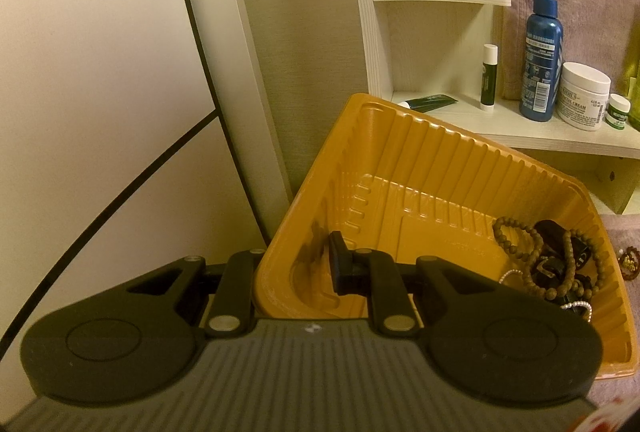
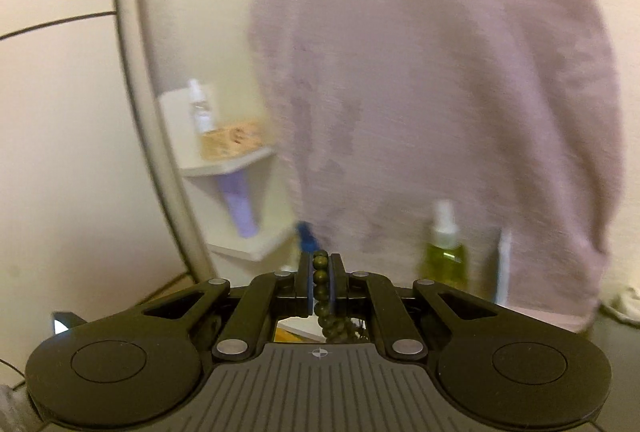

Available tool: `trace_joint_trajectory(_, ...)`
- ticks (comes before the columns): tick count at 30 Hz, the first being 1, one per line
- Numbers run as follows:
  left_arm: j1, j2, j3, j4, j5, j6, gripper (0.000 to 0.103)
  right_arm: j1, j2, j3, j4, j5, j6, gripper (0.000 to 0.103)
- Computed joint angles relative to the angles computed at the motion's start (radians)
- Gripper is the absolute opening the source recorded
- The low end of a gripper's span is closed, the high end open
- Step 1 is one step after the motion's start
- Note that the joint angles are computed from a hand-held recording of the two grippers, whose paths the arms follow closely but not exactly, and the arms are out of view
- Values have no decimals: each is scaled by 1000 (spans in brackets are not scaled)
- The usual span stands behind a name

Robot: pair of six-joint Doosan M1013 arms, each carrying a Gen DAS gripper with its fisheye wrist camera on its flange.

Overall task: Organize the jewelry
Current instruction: 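Lift the dark green bead strand with the right tool toward the tray, then lower the strand into the orange tray and open the right tool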

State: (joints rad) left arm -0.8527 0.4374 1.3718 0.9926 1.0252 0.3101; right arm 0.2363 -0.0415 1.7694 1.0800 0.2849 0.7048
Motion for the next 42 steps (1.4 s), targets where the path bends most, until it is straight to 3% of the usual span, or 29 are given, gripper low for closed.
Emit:
trace_joint_trajectory(3, 0, -1, 2, 0, -1, -1, 17, 14, 27, -26, 162, 42, -152, 7)
trace_joint_trajectory(6, 0, -2, 2, 1, -4, -3, 16, 33, 67, -65, 219, 87, -209, 7)
trace_joint_trajectory(16, 1, -5, 7, -3, -12, -11, 16, 84, 193, -177, 229, 193, -197, 7)
trace_joint_trajectory(28, 4, -7, 8, -10, -16, -3, 16, 109, 296, -187, -156, 260, 209, 7)
trace_joint_trajectory(38, 6, -9, 10, -16, -19, 5, 16, 112, 339, -197, -323, 309, 378, 7)
trace_joint_trajectory(41, 6, -10, 10, -16, -19, 9, 16, 121, 346, -208, -396, 310, 429, 13)
trace_joint_trajectory(42, 6, -10, 10, -16, -19, 9, 16, 122, 344, -205, -403, 305, 428, 21)
